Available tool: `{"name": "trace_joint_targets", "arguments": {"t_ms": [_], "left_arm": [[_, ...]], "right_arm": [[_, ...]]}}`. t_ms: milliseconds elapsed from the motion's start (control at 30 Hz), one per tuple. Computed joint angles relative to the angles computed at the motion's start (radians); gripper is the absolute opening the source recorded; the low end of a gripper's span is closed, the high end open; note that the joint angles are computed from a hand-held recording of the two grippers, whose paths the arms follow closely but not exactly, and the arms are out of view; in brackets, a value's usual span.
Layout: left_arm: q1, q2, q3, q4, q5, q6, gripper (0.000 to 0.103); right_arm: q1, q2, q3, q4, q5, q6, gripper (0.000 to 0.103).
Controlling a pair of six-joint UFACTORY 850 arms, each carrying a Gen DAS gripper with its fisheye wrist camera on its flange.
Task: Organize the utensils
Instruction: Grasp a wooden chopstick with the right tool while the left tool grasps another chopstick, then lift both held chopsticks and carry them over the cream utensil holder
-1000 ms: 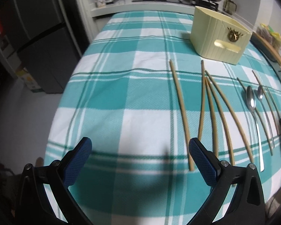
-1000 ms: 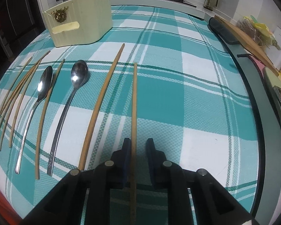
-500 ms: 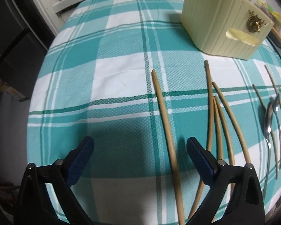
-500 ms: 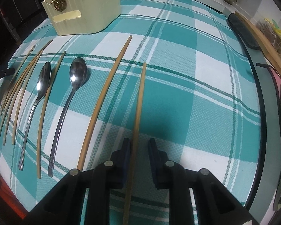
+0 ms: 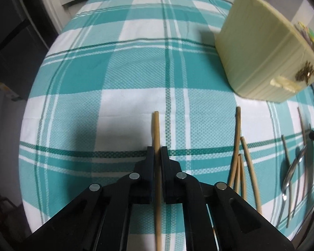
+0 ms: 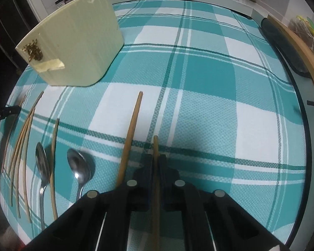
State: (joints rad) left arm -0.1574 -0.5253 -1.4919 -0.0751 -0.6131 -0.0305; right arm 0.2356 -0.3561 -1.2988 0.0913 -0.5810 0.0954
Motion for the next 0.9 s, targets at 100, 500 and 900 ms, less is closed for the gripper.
{"name": "trace_joint_targets", "arguments": {"t_ms": [100, 500, 900], "left_arm": [[0.026, 0.104, 0.095, -0.140, 0.086, 0.106, 0.004], [0.057, 0.435, 0.277, -0.585, 0.235, 0.581, 0.004], [0.000, 0.293, -0.119, -0.553, 0.205, 0.469, 0.004]], "right_arm": [[0.006, 0.088, 0.049, 0.037, 0.076, -0.026, 0.006], [0.072, 0.380, 0.144, -0.137, 0.215, 0.096, 0.006], [0.094, 0.217, -0.206, -0.325, 0.226, 0.261, 0.006]]}}
